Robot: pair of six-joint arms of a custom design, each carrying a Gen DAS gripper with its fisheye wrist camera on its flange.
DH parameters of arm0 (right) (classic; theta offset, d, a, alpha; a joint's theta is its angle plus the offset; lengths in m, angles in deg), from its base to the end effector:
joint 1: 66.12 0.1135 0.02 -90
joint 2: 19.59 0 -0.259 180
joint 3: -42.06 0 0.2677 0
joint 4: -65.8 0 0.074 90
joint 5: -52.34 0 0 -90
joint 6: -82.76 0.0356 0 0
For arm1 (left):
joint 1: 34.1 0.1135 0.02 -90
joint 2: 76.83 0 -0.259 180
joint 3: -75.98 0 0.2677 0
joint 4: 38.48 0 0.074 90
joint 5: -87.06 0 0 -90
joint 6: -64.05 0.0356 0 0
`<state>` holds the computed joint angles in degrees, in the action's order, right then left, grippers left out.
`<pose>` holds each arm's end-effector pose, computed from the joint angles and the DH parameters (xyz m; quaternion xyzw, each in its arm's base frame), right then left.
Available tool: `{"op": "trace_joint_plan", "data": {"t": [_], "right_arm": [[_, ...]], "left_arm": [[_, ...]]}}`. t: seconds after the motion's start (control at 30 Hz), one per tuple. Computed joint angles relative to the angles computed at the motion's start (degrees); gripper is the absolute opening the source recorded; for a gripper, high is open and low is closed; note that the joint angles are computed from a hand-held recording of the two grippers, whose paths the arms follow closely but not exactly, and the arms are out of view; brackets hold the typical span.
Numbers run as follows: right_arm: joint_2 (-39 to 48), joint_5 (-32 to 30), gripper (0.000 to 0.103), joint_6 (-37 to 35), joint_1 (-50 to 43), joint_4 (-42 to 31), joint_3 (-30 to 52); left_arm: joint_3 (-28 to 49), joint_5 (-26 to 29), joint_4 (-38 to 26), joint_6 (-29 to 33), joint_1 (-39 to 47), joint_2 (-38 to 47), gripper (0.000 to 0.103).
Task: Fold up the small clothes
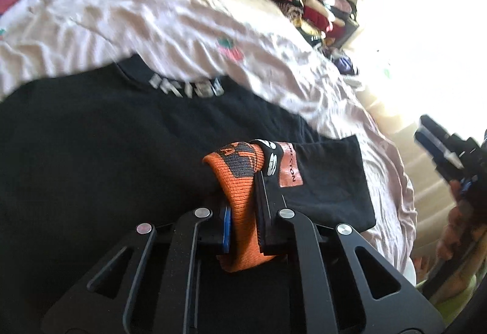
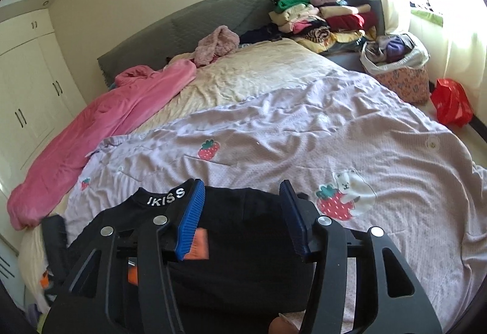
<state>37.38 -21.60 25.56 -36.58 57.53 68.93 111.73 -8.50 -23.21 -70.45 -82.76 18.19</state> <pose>0.1747 0.0877 0.1292 0.0862 0.8893 0.1156 0.4340 0.1731 -0.1916 0.0654 0.0144 0.9195 -0.2528 0.3007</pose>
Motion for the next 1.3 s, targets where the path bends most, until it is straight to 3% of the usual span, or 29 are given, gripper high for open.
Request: {"op": "trace_joint_plan", "data": {"t": [0.3,0.47,0.67,0.9,1.07,1.3], "right_arm": [[4.3,0.9,0.05,0.1,2.9,1.4,1.4],[6.9,3.4,0.05,-0.1,7.0,1.8,3.0],[18.8,3.9,0.05,-0.9,12.7,5.5,8.0],[32.2,3.5,0.05,-2.5,18.6,8.0,14.6],[39.0,2.7,0.05,-2.7,19.8,8.0,18.0],[45.5,1.7,0.052,-2.2,18.2,7.3,20.1]], "left_arm": [[-7.9,-1.8,-12.0,5.2,7.9,-21.1,0.006],[-10.2,-0.7,-15.6,6.9,11.7,-25.9,0.006],[-11.5,0.0,-18.3,8.8,14.8,-28.1,0.006],[-13.8,-7.8,-22.5,9.3,13.3,-32.4,0.009],[-12.5,-7.6,-19.3,10.4,9.9,-26.4,0.009],[-7.0,-7.9,-13.5,10.5,7.4,-5.9,0.03]]}}
